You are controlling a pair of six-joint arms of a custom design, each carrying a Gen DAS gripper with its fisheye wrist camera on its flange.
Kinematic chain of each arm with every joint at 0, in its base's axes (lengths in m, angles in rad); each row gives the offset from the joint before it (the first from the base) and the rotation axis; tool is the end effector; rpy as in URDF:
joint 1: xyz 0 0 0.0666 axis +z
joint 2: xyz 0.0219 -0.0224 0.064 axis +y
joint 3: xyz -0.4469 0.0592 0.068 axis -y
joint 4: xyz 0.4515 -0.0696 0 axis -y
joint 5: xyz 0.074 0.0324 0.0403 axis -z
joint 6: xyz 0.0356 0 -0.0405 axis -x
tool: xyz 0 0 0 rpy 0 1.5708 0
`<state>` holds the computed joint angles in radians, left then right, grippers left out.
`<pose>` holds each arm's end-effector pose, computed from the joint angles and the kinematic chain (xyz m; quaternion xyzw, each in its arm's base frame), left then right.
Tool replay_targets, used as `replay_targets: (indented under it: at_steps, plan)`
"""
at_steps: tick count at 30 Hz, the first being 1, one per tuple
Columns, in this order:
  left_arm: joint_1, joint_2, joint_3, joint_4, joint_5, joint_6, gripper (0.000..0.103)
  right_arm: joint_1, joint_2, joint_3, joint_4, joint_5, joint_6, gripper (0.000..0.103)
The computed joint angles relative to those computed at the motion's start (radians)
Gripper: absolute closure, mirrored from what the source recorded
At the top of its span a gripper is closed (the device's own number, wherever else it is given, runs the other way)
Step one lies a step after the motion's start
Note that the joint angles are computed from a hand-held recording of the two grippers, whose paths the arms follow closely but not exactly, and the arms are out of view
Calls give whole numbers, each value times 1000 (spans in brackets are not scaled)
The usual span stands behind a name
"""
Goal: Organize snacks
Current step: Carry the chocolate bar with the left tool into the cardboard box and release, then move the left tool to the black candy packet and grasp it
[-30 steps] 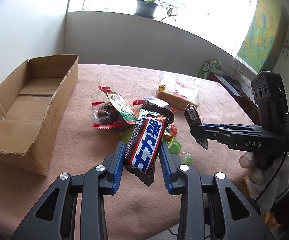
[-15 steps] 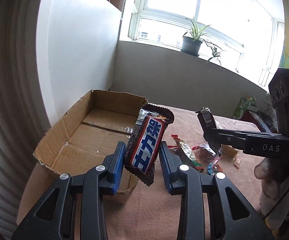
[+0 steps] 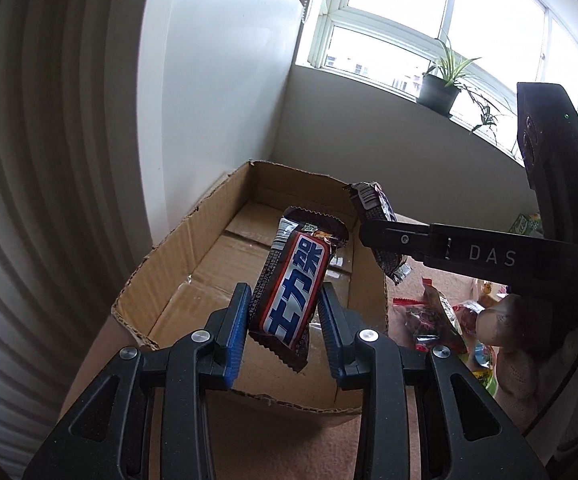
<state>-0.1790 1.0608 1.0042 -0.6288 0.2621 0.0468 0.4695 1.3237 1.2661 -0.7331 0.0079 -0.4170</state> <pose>0.3896 -0.0803 0.4595 0.1150 0.8902 -0.1652 0.4087 0.4518 0.2284 0.4765 -0.0228 0.9246 0.1598 0.3451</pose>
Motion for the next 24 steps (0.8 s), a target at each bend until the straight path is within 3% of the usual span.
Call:
replay_targets:
  at_steps: [3, 6, 7, 14, 19, 24]
  plan:
    - [7, 4, 4, 0, -13, 10, 69, 8, 22, 20, -4, 6, -4, 65]
    - [16, -1, 2, 2, -5, 14, 62, 8, 16, 15, 13, 27, -21, 44]
    - [15, -7, -2, 9, -11, 12, 60, 5, 8, 8, 22, 27, -28, 41]
    - [10, -30, -16, 27, 2, 6, 57, -17, -80, -55, 2, 25, -35, 41]
    - [-17, -43, -22, 14, 46, -5, 57, -34, -207, -141, -51, 57, -26, 41]
    - [-56, -46, -27, -19, 95, -25, 57, -42, -353, -234, -127, 142, -27, 41]
